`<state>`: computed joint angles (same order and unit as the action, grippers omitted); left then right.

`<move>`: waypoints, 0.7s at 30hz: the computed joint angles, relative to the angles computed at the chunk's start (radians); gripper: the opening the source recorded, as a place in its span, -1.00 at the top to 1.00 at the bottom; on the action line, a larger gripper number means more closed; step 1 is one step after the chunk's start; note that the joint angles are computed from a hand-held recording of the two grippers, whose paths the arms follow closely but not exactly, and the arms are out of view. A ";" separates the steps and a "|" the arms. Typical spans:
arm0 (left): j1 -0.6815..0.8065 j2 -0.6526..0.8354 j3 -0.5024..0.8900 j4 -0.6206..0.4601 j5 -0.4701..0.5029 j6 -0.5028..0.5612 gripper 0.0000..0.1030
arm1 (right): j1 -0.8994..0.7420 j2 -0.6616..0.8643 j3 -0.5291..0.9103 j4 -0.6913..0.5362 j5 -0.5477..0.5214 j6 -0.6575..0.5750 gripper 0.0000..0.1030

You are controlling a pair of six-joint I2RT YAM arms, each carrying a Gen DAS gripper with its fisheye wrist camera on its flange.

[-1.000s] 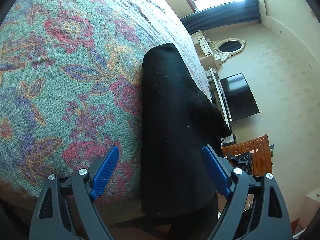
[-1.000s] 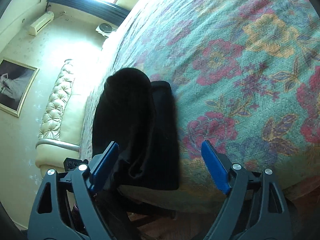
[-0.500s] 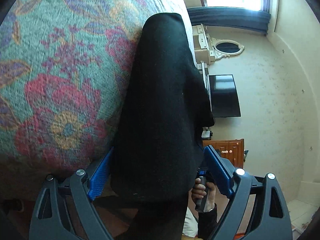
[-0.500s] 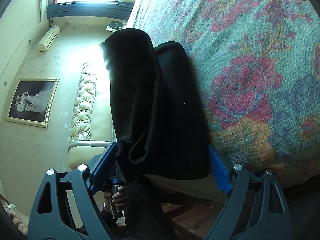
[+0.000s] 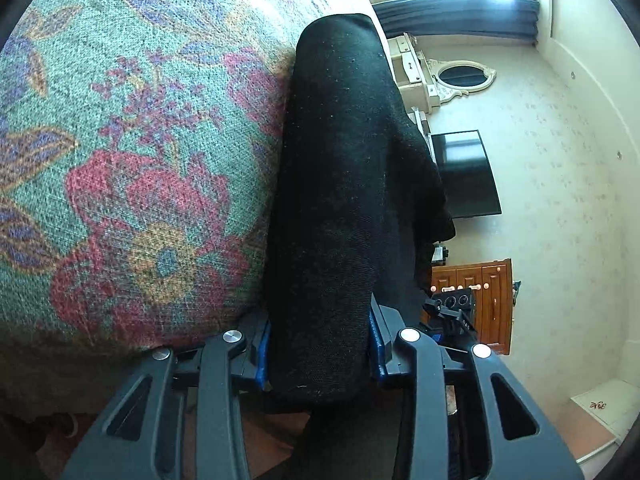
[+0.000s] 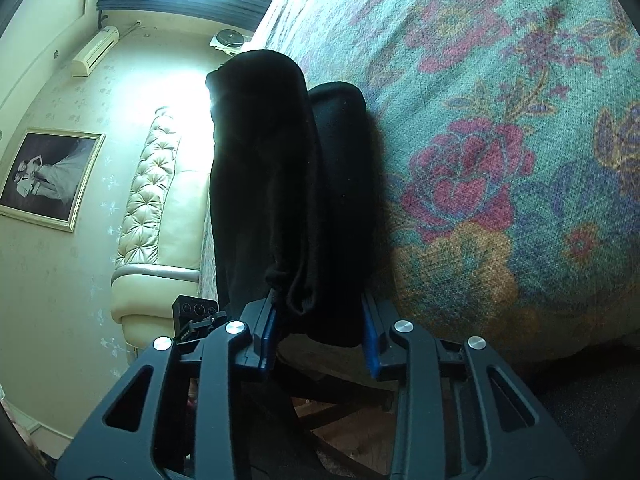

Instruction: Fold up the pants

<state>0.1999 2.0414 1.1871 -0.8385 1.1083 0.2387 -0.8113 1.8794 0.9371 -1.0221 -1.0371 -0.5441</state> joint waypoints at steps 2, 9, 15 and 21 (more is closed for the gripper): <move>0.007 0.020 0.011 -0.022 0.005 0.033 0.28 | -0.016 0.034 0.001 -0.010 -0.001 -0.024 0.37; 0.102 0.056 0.070 -0.204 0.029 0.232 -0.15 | -0.065 0.030 0.077 -0.141 0.031 -0.156 -0.46; 0.173 0.025 0.164 -0.201 0.039 0.285 -0.55 | -0.061 0.087 0.223 -0.155 -0.046 -0.122 -0.78; 0.082 0.172 0.358 -0.080 0.039 0.107 -0.55 | 0.105 0.193 0.333 0.041 -0.083 0.130 -0.78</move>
